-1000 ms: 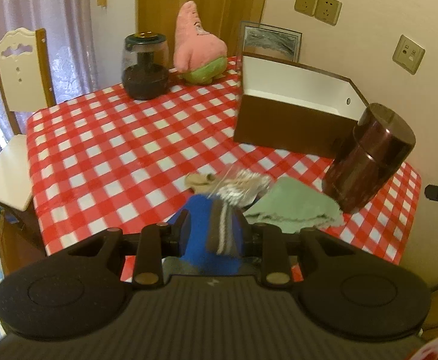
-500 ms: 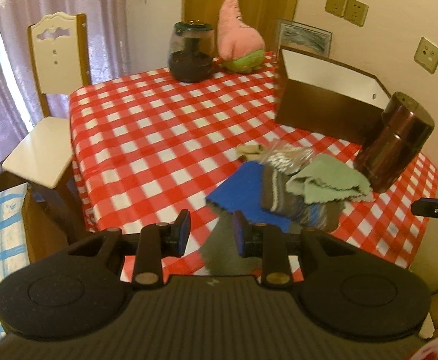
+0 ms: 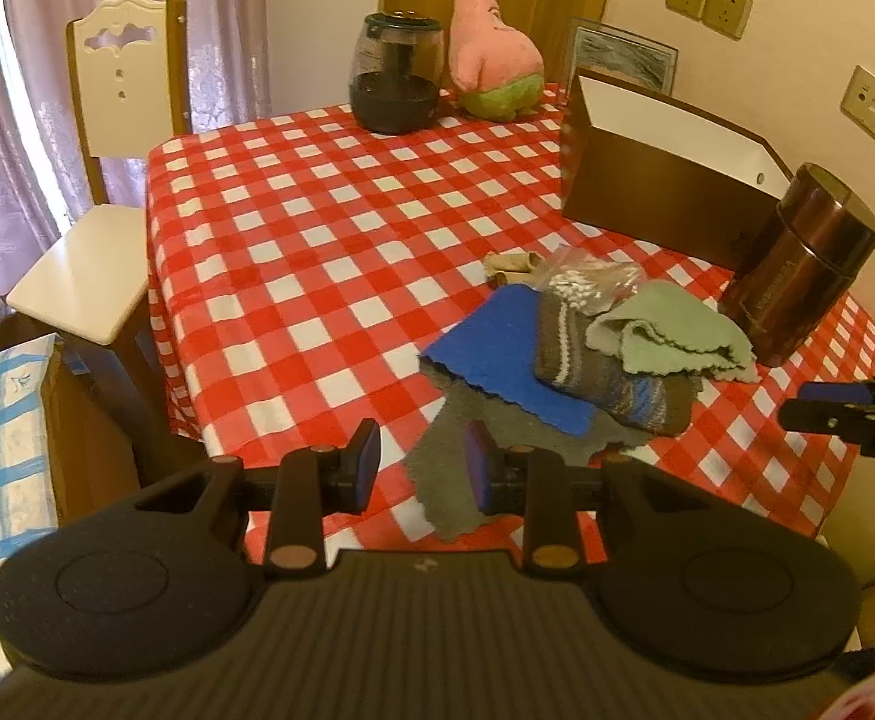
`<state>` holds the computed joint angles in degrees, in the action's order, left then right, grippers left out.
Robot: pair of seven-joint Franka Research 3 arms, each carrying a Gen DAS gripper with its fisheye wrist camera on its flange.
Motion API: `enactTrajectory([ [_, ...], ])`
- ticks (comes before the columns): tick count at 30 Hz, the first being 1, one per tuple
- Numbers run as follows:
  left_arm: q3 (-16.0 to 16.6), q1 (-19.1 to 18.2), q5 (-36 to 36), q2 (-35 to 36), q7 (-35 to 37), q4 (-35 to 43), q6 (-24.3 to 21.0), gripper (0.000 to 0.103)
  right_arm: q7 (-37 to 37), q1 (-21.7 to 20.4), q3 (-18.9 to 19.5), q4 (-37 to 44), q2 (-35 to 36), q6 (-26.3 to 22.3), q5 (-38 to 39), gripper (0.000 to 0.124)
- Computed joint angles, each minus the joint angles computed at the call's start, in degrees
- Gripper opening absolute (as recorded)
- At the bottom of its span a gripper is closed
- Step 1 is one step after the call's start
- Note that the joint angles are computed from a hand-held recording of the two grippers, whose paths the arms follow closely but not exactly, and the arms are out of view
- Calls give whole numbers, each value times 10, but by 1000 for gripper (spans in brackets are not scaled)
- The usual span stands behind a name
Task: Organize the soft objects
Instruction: 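Move both tools back from the box to the pile of items, then grasp the green towel with the right tool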
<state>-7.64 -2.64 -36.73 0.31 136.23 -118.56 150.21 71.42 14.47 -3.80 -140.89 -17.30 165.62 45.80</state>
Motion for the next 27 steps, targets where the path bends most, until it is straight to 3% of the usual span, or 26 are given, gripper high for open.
enactTrajectory([
  [14,-32,-12,18,52,-27,29,14,27,-10,-36,20,34,80,32,-120,52],
  [19,-44,-11,55,77,-62,47,16,27,-23,-48,18,52,115,44,-135,67],
  [27,-57,-7,124,117,-137,82,14,27,-58,-75,24,102,185,42,-165,74],
])
